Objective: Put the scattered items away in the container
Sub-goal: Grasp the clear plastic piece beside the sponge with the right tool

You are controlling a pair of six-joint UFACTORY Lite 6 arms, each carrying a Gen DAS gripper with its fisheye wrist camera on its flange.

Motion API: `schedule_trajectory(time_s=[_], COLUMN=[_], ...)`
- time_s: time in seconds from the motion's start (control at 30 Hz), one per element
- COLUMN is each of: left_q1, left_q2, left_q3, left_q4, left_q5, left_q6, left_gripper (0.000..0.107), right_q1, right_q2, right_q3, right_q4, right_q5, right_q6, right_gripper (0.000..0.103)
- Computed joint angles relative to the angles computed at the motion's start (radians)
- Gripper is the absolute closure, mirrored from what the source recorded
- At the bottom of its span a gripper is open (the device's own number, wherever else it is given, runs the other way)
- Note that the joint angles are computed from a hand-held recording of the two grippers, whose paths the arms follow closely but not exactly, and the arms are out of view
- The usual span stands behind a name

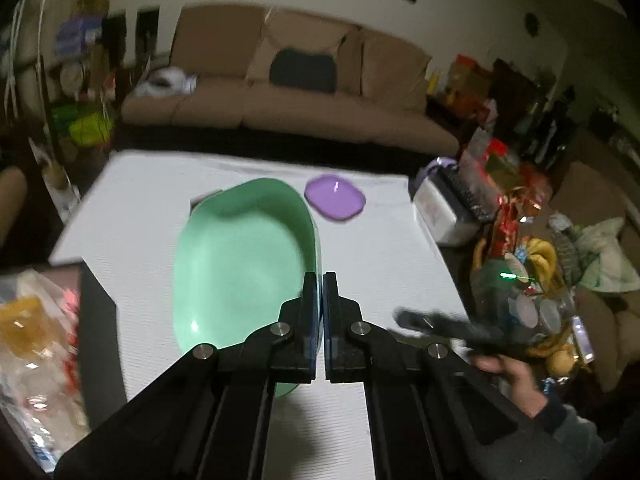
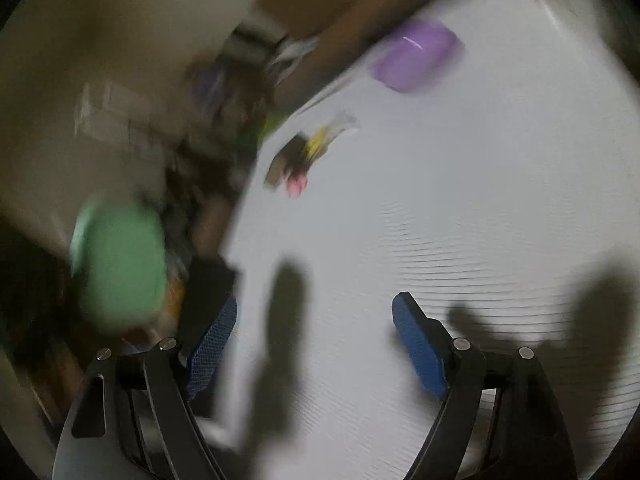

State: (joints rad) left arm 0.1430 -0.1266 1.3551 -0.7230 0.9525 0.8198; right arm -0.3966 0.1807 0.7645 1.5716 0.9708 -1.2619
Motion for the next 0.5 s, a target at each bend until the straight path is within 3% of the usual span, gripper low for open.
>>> schedule_trajectory(time_s=[0.1, 0.27, 0.37, 0.5], left_q1=[-0.002, -0.003, -0.039, -0.080], left_q2=[-0.040, 0.020, 0.069, 0.174], left_q3=[-0.014, -0.049, -0.077, -0.073], left_q4=[0.053, 0.063, 0.074, 0.025], left_q5=[-0.081, -0.180, -0.222, -0.190], left_q6=[0.009, 0.021, 0.023, 0.016], left_gripper=[0.105, 0.105, 0.105, 0.105], right_q1=[0.075, 0.099, 0.184, 0.372], right_q2=[0.089, 0.307, 0.473, 0.627], right_q3=[0.137, 0.468, 0.754, 1.079], right_q4=[-0.046, -0.086, -0.215, -0.472], right_q5=[-0.122, -0.143, -0.181, -0.353], right_q6=[0.002, 0.146, 0.292, 0.363], right_gripper=[0.027, 0.027, 0.030, 0.040])
